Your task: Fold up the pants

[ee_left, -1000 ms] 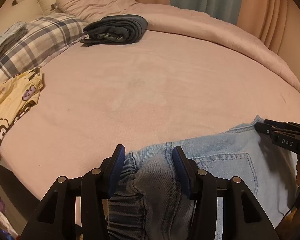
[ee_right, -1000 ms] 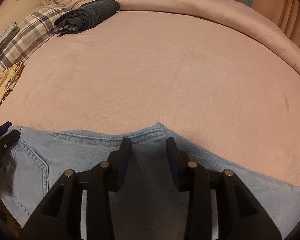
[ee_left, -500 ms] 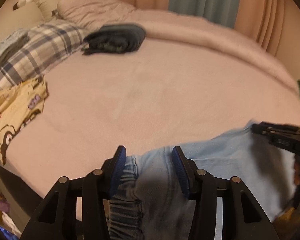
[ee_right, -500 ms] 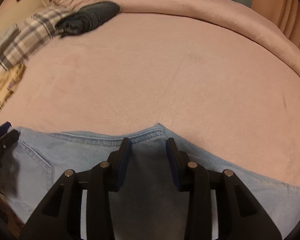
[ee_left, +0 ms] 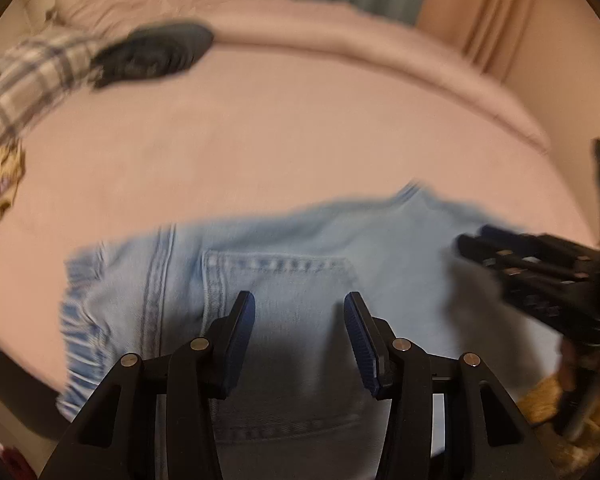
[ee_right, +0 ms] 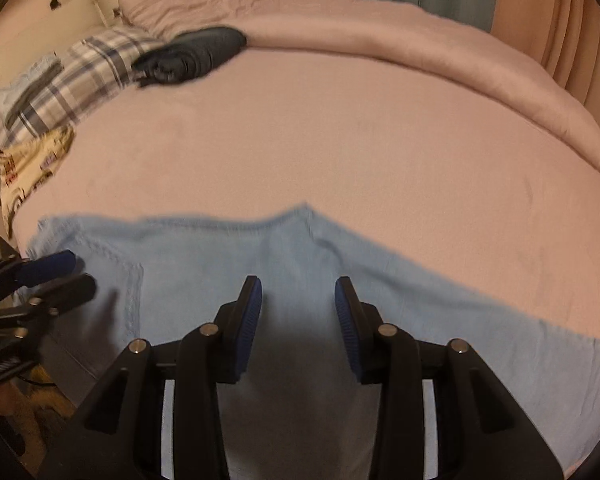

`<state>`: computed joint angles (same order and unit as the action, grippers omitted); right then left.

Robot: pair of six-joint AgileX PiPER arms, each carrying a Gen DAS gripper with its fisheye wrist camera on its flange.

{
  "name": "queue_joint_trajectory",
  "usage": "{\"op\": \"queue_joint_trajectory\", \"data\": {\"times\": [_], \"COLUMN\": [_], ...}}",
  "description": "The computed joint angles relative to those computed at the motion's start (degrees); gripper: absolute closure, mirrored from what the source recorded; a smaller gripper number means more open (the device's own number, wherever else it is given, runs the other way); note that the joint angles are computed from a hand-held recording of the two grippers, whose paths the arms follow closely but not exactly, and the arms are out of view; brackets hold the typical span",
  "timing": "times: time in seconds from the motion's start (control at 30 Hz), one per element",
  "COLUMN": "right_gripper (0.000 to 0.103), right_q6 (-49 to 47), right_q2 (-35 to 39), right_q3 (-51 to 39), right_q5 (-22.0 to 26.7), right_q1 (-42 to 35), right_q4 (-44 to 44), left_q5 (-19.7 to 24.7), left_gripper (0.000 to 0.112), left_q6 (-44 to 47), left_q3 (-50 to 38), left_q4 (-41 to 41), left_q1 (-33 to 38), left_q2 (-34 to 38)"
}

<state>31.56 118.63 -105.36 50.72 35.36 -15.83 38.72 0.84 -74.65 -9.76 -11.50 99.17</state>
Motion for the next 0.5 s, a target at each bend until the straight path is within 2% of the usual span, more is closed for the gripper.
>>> {"op": "queue_joint_trajectory", "data": {"times": [0.1, 0.2, 0.5], "right_gripper": [0.065, 0.065, 0.067], "right_q6": [1.16, 2.52, 5.05], "right_q2": [2.92, 2.48, 0.76], "right_q3": [-1.4, 1.25, 3.97], "right_q5": [2.29, -0.92, -2.56], "right_q1": [-0.71, -1.4, -1.62], "right_q4": [0.4, 0.38, -0.88], "left_q5": [-1.69, -0.47, -2.34], "left_gripper": [0.063, 0.063, 0.063], "left_q6": [0.48, -0.53, -0.42], "left_q3": [0.95, -0.43, 1.65], "left_q4": [-1.01, -1.04, -0.8], "left_q1": [0.07, 0.15, -0.13], "left_q2": [0.75, 1.44, 0.4]}}
